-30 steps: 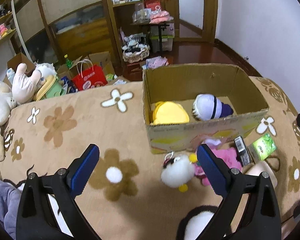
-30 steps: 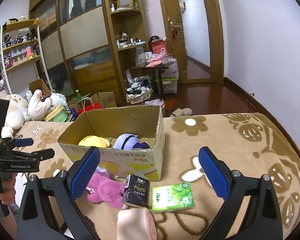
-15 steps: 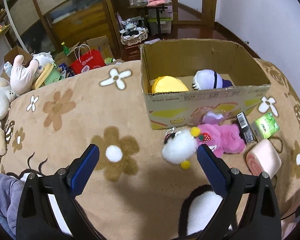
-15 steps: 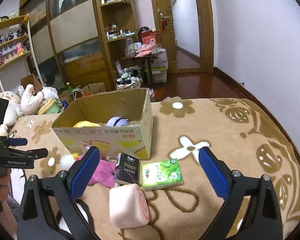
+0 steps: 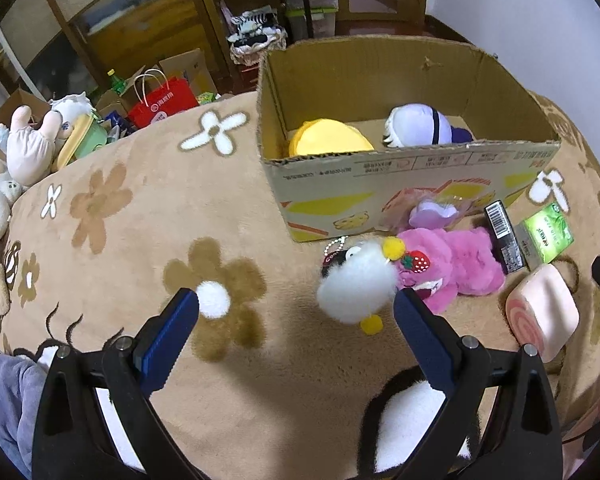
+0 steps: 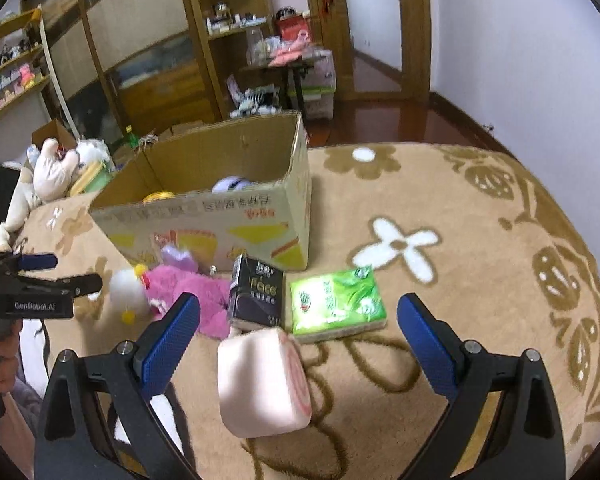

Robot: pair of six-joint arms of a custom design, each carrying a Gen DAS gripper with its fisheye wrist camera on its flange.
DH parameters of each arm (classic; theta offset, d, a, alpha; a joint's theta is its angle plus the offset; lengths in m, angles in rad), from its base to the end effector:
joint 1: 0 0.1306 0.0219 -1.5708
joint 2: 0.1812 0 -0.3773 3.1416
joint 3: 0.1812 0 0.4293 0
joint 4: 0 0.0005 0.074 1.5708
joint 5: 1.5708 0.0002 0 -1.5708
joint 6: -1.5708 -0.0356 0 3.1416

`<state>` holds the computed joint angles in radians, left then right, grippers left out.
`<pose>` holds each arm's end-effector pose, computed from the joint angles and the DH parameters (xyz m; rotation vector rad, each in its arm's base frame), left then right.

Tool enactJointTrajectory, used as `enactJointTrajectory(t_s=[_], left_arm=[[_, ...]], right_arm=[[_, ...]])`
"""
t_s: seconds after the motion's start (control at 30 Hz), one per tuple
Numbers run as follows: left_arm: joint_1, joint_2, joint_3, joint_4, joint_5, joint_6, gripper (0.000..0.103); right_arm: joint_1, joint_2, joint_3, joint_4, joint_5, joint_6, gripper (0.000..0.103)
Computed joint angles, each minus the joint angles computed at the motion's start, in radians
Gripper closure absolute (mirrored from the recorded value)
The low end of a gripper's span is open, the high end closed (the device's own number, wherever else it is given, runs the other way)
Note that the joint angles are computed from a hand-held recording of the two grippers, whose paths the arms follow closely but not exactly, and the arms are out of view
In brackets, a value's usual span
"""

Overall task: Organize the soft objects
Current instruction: 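Withdraw both tools from the box and move toward the remaining items, then grasp the white pom-pom with the left gripper while the right grasps the pink roll cushion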

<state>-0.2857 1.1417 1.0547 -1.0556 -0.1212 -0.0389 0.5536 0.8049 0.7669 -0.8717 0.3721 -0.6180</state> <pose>0.3870 -0.1097 0.3595 0.4013 2.6711 0.0903 0.2693 0.1506 0.3442 0.2316 2.3872 0.0786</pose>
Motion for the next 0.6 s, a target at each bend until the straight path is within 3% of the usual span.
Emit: enactJointTrajectory(t_s=[0.27, 0.5, 0.6], left_arm=[[-0.024, 0.057, 0.011, 0.004, -0.023, -0.033, 0.006], [-0.044, 0.109, 0.021, 0.004, -0.045, -0.048, 0.006], [-0.049, 0.122, 0.019, 0.015, -0.048, -0.056, 0.006]], right_arm=[[-0.019, 0.074, 0.007, -0.026, -0.099, -0.072, 0.000], [-0.018, 0.124, 0.015, -0.043, -0.126, -0.065, 0.001], [-0.021, 0.140, 0.017, -0.054, -0.153, -0.070, 0.007]])
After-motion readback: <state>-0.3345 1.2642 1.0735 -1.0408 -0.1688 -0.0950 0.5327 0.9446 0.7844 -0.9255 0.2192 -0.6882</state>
